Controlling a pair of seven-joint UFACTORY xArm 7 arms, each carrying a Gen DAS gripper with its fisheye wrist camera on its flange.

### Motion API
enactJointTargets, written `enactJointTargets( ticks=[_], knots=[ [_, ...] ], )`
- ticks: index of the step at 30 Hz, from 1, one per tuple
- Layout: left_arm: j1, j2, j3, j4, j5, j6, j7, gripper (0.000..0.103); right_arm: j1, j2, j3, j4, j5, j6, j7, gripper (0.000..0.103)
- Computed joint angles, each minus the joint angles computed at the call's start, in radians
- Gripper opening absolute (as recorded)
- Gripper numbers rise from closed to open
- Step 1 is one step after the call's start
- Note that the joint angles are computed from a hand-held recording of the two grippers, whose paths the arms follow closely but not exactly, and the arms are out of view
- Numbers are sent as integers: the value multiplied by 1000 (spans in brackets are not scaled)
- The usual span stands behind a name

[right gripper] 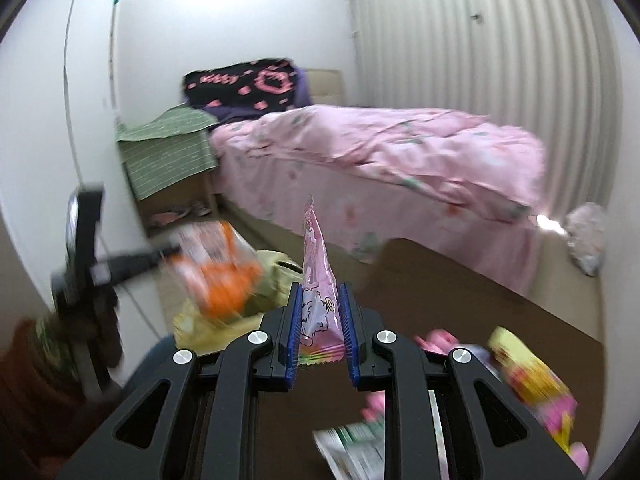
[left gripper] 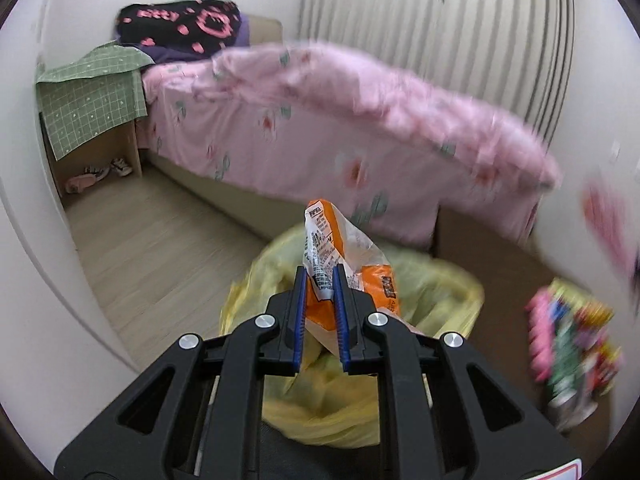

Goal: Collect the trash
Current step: 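Carry the orange bag and pink wrapper in both grippers to the yellow trash bag, then open both grippers to drop the wrappers into the yellow trash bag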

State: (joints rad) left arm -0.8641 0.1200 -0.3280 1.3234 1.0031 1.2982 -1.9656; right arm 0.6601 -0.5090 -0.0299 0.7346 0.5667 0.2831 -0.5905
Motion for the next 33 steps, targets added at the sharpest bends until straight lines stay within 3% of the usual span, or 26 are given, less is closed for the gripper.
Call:
enactJointTargets(
  ticks=[2,6,9,12,15,22,28,30,33],
  knots=[
    [37,30,15,-33,-71,-122,50,12,55,142,-34,116,38,58,-44,19],
    [60,55,46,-88,-109,-261,27,12,33,376,9,297,42,182,-58,19],
    [60,39,59,-117,-88,-284,-33,12,-1,515,56,400,-19,253,-18,19],
    [57,45,63,-103,-46,-246,-81,12,-31,605,92,455,-72,279,31,19],
    [63,45,71,-100,-21,-221,-122,12,-62,645,121,464,-103,307,92,19],
    [125,12,71,-164,-50,-297,-172,12,-152,619,187,411,-154,338,121,19],
    [139,-22,66,-208,-19,-390,-231,12,-207,582,258,366,-116,245,79,19],
    [147,-45,61,-227,11,-420,-274,20,-209,590,268,373,-124,235,82,21],
    [157,-71,43,-235,33,-415,-308,40,-214,584,272,371,-131,225,99,30]
  ],
)
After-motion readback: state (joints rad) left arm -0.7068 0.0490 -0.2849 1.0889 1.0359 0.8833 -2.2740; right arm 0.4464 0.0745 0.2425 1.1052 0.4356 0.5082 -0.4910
